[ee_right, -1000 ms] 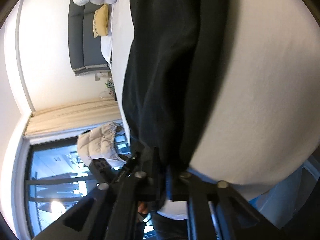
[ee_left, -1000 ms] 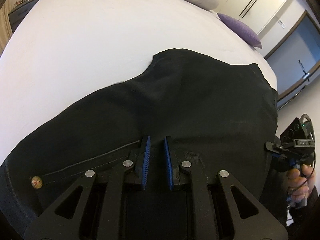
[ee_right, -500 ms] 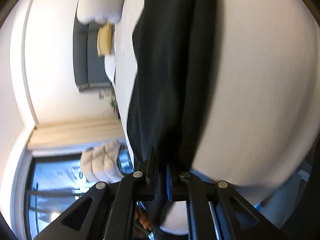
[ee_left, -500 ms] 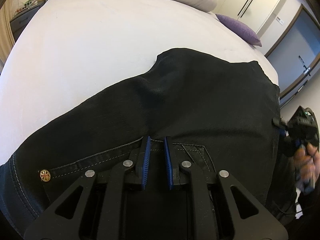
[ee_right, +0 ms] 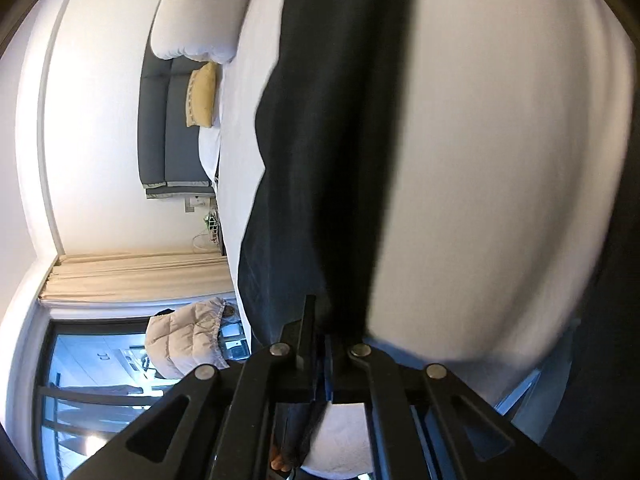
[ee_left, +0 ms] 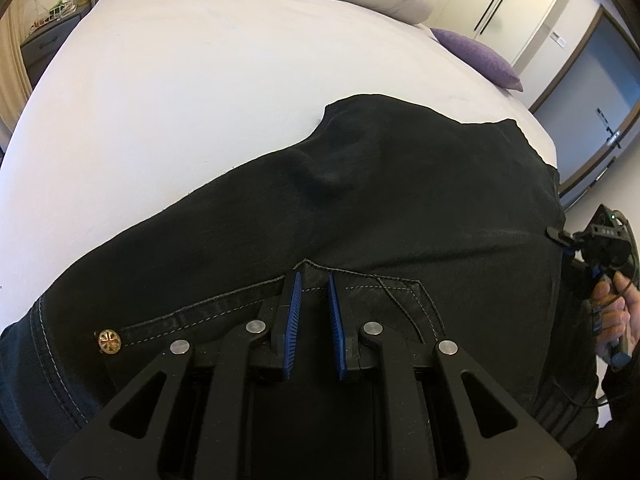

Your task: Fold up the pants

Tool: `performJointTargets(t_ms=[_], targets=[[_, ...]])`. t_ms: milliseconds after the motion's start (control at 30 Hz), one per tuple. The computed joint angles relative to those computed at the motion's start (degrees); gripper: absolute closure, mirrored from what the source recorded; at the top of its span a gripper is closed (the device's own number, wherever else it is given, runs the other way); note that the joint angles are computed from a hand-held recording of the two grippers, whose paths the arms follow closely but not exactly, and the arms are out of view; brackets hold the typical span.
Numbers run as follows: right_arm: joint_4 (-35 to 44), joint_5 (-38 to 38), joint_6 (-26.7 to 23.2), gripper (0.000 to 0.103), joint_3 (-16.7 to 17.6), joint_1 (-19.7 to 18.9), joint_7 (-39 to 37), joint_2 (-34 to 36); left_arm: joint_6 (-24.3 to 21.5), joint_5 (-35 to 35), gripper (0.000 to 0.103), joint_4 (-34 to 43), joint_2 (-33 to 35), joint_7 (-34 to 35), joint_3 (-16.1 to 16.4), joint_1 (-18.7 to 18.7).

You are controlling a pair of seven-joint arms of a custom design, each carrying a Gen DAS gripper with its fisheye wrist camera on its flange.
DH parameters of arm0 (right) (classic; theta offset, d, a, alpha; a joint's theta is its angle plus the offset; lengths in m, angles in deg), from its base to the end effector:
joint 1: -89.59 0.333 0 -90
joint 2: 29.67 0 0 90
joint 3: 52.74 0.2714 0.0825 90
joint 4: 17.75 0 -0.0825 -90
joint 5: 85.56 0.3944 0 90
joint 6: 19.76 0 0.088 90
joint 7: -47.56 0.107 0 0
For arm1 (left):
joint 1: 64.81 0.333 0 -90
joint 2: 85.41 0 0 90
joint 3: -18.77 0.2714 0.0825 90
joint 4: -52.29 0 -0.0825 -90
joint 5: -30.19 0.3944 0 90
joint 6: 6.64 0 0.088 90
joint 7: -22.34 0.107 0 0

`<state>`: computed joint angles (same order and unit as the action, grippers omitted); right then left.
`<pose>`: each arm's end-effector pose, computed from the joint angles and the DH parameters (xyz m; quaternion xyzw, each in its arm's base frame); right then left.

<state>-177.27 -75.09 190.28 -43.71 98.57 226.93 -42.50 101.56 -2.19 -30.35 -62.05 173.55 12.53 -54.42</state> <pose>0.4250 0.1126 0.3607 -0.0547 0.8503 0.0659 0.5193 0.6809 0.0198 0.4307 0.3532 -0.8902 0.2846 0.0427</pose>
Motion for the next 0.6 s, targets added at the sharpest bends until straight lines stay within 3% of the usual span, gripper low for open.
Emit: performJointTargets(t_ms=[133,200,300,400,500,600], targets=[[-1.4,7.4,2.1,0.095,1.3,-2.6,-4.9,-0.8,0.3,0.0,0.089,-0.3,-0.2,0.1,0.0,-0.1],[-2.1,9.8,1.8,0.103,1.1,-3.5,-6.1,-1.4,0.4,0.1,0.089,-0.4,-0.3,0.2,0.0,-0.1],[-4.4,8.2,4.1,0.103,-1.4,-3.1,-2.0,-1.8,0.8,0.2,0.089,-0.8,-0.6,0.3,0.1,-0.1],[-4.5,12.3,2.1,0.103,1.6,-4.2,-5.8,-2.9,1.1,0.2,0.089,-1.2,-0.8,0.5,0.1,-0.2],[-4.4,9.1,4.2,0.103,-0.3,-3.7,-4.6,-1.7,0.7,0.2,0.089,-0.5,-0.3,0.4,0.1,-0.1],[-6.2,13.7,1.3,0.095,1.6,-6.5,-9.7,-6.0,0.7,0.1,0.089,-0.7,-0.4,0.5,0.1,0.0]])
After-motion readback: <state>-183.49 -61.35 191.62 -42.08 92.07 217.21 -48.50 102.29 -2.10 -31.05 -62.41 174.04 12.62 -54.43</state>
